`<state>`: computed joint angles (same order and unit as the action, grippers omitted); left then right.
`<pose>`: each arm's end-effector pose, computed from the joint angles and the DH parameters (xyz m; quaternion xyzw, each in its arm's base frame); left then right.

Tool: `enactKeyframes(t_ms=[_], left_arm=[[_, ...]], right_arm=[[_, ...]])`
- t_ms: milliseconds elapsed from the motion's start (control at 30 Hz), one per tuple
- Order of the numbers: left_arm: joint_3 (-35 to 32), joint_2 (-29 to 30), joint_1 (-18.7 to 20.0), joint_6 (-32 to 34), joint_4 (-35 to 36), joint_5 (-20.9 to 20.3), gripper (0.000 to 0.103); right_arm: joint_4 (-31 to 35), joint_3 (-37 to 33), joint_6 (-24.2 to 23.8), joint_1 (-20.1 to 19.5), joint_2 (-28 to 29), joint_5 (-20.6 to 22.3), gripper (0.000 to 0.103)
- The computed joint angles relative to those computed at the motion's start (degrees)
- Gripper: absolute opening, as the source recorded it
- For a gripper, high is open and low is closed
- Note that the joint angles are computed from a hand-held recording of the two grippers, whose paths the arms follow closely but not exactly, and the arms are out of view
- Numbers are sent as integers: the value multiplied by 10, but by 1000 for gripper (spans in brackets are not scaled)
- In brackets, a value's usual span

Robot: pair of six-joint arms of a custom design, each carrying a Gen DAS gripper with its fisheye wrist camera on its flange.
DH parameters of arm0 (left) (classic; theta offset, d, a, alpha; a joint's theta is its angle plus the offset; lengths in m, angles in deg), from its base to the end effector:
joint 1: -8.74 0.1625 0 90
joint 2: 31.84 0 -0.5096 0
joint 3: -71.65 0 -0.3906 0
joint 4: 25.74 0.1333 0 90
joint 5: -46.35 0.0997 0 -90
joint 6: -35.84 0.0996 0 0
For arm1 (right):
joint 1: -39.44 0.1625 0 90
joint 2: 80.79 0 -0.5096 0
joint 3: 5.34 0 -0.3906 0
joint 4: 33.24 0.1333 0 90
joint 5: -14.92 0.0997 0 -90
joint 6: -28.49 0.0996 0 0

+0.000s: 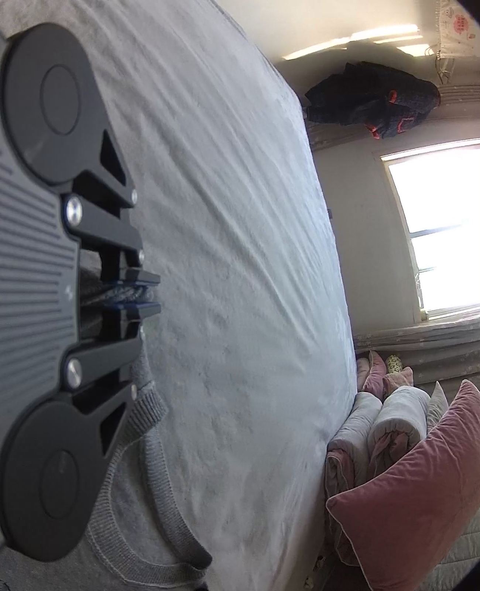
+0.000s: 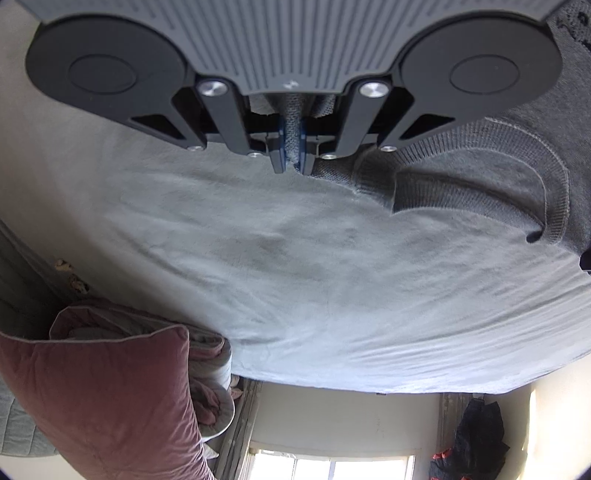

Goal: Fold clothes
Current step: 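Lay the sweater flat on the bed and open both grippers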

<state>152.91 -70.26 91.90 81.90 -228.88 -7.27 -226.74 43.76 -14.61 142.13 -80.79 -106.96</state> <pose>0.0964 -0.8120 0.2804 0.1851 0.7755 -0.4296 0.4240 0.2747 -0.8526 -0.1009 0.2892 -0.8146 0.3601 0.3510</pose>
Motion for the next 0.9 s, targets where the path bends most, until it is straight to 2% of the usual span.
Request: enactKeyframes(t_ms=[100,167,233,300,367,400,633,900], left_arm=[[-5,6,4,-6,9,11,11],[-5,10,5,0,3,17,14],[-1,11,-1,14,-18,31,24],[14,1,-5,10,-25,25,37],[38,-16,-10,-11,-16,22,39],[50,-24,-13,-18,-10,24,41],[129,-80,-31,-83,48,51,46],[227,-146,-53,-141,65,62,48]], right_arm=[[3,2,2,-2,-1,4,11],[5,9,7,-2,-5,8,17],[7,21,16,-1,-13,12,18],[10,47,31,0,-29,20,22],[19,78,54,1,-51,28,32],[21,94,64,2,-61,31,34],[-12,210,87,12,-123,28,34],[-48,336,104,26,-184,27,34]])
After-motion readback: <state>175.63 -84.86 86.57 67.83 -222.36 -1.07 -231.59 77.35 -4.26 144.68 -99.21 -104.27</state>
